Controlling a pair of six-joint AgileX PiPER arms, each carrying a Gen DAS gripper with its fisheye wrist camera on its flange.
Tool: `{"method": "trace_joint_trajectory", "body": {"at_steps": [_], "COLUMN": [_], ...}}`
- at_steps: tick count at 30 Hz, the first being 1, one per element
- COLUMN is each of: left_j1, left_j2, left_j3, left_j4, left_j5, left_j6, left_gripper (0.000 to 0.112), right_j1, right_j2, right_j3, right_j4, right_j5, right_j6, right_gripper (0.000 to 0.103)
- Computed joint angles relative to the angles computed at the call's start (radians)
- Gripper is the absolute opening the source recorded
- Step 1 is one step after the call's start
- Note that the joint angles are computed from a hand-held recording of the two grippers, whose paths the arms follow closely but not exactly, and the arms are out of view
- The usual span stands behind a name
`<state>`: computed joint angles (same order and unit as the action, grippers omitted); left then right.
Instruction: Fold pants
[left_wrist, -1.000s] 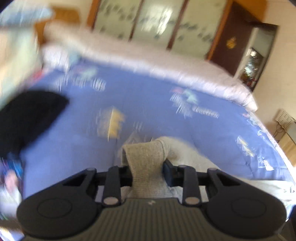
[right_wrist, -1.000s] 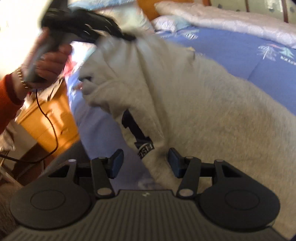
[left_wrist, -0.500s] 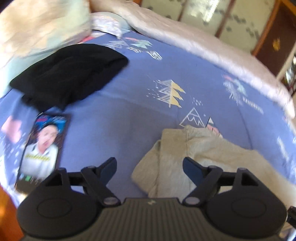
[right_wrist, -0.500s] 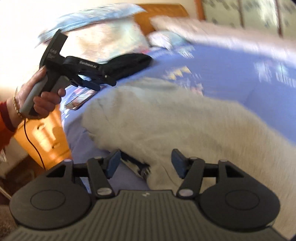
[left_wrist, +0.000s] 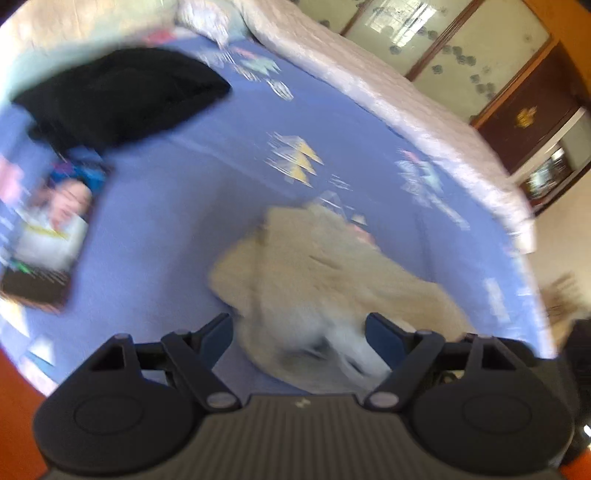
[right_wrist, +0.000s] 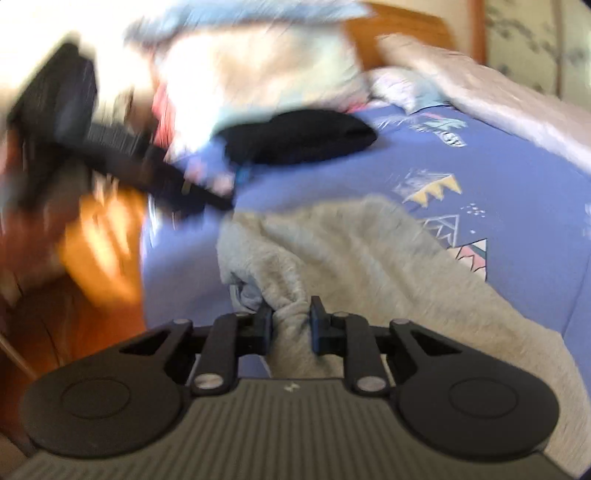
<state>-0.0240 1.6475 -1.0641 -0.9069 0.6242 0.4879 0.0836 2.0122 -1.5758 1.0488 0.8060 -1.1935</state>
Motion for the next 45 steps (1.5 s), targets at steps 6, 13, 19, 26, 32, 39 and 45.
{"method": "trace_joint_trajectory", "body": {"at_steps": [6,13,19,26,32,39,45], "left_j1": [0.009,-0.043,-0.04,-0.041,-0.303,-0.138,-0.152], "left_j2": [0.113,0.186,0.207,0.182,-0.083,0.114,0.005], "left_j3": [-0.031,-0.076,-0.078,-0.159,0.08,0.121,0.167], "left_j4": [-0.281,-0.325,-0.431,-0.414,0.011,-0.26,-0.177], "left_j5": [0.118,0.177,0.159,0.09,-0.473,-0.291,-0.335], "left_j6": [0.143,0.128,0.163,0.208,0.267,0.35,0.257], "left_gripper": [0.091,0.088,0.087,0.018,0.019,0.025,0.043], "right_j1": [-0.076,-0.014,-0.013,0.086,0.186,0.265,0.187], "right_j2": [0.098,0.0,0.026,-0.011,0.015,0.136,-0.022], "right_j3": [-0.147,-0.013,-0.009,0.04,0.02,-0.009,0.157], "right_j4": [0.09,0.141,0.218,0.204,0.291,-0.072,0.192], "right_j5": [0.147,-0.06,-0.084,-0.215,-0.358,-0.401,-0.308], "right_j6": [0.227,0.141,0.071,-0.041,-0.288,-0.003,-0.219], "right_gripper": [0.022,0.021,0.021,0.021,0.021,0.026,0.039]}}
